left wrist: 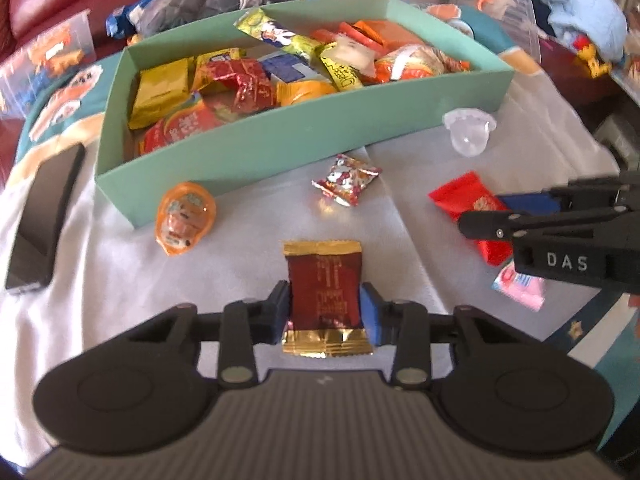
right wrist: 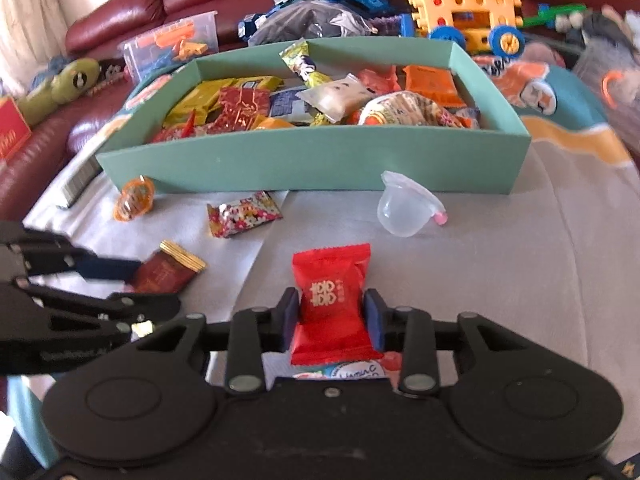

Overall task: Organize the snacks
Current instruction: 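Grasp the red square candy with the right tool while the left tool grasps the brown chocolate bar, then carry both snacks into the teal box and open both tools to release them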

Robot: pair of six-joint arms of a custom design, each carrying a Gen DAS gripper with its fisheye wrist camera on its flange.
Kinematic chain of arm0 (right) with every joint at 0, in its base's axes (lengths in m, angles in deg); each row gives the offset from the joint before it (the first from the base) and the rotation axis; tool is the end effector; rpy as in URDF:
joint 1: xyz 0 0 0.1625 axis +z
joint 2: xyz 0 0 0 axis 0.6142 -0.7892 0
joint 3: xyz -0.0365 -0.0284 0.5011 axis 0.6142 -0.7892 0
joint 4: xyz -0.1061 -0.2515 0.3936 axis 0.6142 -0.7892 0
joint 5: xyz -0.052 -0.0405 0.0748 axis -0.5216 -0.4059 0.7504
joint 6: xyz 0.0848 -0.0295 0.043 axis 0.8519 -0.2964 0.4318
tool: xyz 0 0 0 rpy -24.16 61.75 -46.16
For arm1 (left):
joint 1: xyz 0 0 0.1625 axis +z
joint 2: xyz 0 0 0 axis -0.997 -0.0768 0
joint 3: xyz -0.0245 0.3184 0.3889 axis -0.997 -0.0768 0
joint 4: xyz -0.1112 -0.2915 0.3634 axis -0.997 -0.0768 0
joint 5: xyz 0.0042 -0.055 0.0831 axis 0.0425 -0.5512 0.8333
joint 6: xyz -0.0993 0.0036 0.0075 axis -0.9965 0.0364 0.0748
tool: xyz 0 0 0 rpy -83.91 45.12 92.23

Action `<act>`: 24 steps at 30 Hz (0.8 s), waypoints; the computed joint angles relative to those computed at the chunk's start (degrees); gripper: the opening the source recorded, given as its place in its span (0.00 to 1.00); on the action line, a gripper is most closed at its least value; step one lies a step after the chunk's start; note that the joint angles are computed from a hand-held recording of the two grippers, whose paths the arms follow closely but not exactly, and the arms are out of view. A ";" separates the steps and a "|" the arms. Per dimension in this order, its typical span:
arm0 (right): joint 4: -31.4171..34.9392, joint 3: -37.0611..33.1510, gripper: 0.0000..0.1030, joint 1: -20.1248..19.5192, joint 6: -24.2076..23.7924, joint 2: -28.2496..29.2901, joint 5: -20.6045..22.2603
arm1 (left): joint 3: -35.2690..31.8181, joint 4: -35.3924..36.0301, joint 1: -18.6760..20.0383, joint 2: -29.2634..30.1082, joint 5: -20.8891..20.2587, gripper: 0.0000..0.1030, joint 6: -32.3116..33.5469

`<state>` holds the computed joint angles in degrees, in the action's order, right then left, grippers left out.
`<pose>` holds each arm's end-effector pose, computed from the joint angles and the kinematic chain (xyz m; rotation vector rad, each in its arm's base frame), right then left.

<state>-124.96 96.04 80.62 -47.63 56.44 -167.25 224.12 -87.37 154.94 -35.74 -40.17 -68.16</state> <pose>0.3209 -0.4352 -0.0970 0.5521 -2.4692 0.6378 0.0536 -0.4249 0.2340 0.4641 2.3510 -0.5563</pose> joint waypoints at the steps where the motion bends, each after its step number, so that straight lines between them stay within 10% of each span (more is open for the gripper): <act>1: 0.28 0.43 0.29 -0.36 1.49 -0.68 1.21 | 0.05 -0.18 0.04 -0.22 -0.10 0.35 -0.46; 4: 0.01 1.38 0.27 -0.73 3.75 -2.08 3.06 | 0.10 0.30 0.13 -1.50 -0.70 0.35 -1.07; 6: -0.11 1.71 0.06 -0.52 3.88 -2.69 3.35 | 0.27 0.63 -0.05 -2.63 -0.97 0.35 -0.93; 10: 0.67 2.13 0.06 -0.58 4.83 -3.63 4.27 | 0.53 1.84 -0.21 -4.70 -1.63 0.35 -1.32; 15: 3.64 2.03 0.37 -0.39 6.84 -3.98 3.99 | 0.58 3.34 0.74 -6.34 -2.71 0.35 -2.98; 24: 9.60 -2.09 0.41 1.81 6.45 -0.63 -0.57 | 0.11 2.83 3.51 -7.11 -5.04 0.36 -3.32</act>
<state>-115.36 93.95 82.43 -41.18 55.81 -167.82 224.23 -84.54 158.45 -42.85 -45.21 -71.48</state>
